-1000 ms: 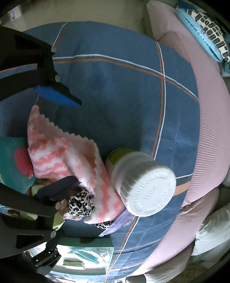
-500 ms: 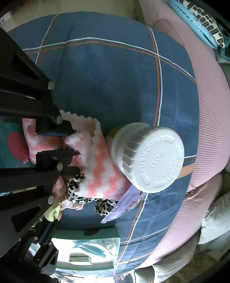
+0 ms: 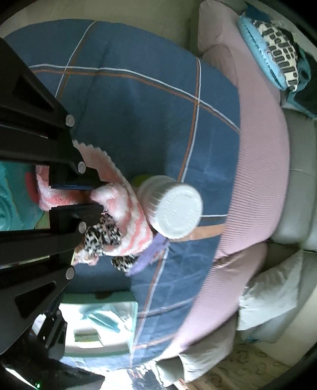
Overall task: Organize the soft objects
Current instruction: 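Grasp the pink zigzag cloth with the left tool while the right tool grasps the light green cloth, then lift the pink cloth with the left tool while the right tool carries the green cloth toward the tray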
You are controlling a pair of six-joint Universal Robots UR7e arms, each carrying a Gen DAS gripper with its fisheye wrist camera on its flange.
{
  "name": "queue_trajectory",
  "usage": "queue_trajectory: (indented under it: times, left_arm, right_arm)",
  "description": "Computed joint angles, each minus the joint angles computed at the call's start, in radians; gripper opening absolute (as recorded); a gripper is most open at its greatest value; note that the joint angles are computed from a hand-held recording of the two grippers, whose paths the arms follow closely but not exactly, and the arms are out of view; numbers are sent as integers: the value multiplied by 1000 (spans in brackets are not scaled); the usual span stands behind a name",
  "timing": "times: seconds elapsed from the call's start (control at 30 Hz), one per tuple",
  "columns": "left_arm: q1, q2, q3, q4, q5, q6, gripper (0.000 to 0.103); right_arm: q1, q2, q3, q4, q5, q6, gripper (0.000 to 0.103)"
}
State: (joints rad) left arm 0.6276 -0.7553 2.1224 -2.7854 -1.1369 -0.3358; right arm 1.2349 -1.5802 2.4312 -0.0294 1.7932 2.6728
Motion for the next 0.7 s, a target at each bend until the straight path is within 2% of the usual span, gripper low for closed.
queue_trajectory:
  times: [0.37, 0.5, 0.7]
  left_arm:
    - [-38, -44, 116, -278, -4, -121, 9]
    - [-83, -69, 148, -305, 58, -158, 9]
    - [-132, -101, 188, -360, 111, -207, 9]
  right_arm:
    - [37, -73, 17, 0, 4, 3, 3]
    - [69, -100, 23, -4, 21, 14, 2]
    - [125, -151, 32, -12, 50, 27, 2]
